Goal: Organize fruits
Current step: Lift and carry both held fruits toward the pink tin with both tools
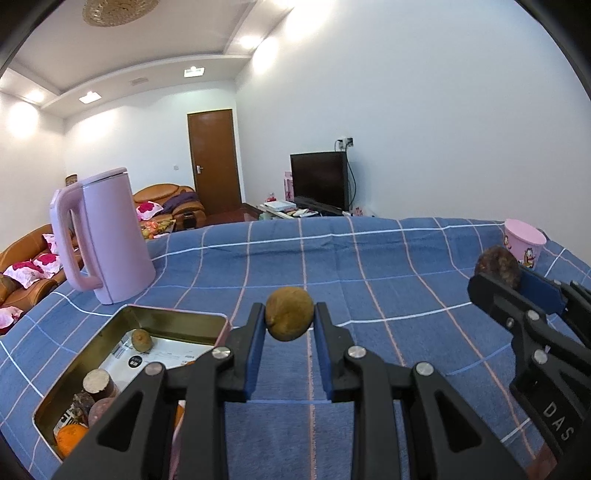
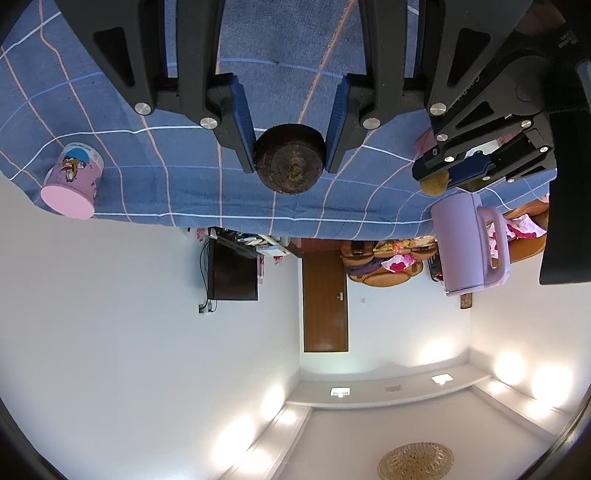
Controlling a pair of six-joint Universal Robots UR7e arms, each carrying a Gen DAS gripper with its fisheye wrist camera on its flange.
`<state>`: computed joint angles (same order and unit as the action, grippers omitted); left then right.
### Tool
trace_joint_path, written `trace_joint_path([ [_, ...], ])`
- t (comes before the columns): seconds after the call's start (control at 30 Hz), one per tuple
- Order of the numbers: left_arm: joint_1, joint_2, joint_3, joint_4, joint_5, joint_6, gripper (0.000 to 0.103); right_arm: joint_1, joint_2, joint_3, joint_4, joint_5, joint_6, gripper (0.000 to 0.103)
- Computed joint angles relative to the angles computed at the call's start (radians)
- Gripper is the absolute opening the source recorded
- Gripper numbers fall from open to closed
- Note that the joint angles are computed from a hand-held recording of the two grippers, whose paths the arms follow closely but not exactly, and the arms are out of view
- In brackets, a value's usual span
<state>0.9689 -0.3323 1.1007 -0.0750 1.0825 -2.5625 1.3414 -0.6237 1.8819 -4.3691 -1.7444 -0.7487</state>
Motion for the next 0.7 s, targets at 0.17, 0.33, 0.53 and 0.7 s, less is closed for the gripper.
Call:
trace_joint_path([
  [0.17,0.0,-0.022,0.04,-0.046,-0.008,0.004,0.027,-0.001,0.007,0.002,-0.028,0.007,-0.005,0.039],
  [0.33,0.003,-0.043,0.073,-0.079,-0.016,0.008,0.027,0.002,0.011,0.003,-0.043,0.008,-0.011,0.039],
  [0.53,0.01,-0.064,0.1,-0.102,-0.011,0.011,0.028,0.003,0.012,0.004,-0.041,0.018,-0.006,0.039],
  [0.7,0.016,-0.073,0.102,-0.088,-0.001,0.003,0.027,0.006,0.015,-0.001,-0.026,0.023,-0.013,0.039],
])
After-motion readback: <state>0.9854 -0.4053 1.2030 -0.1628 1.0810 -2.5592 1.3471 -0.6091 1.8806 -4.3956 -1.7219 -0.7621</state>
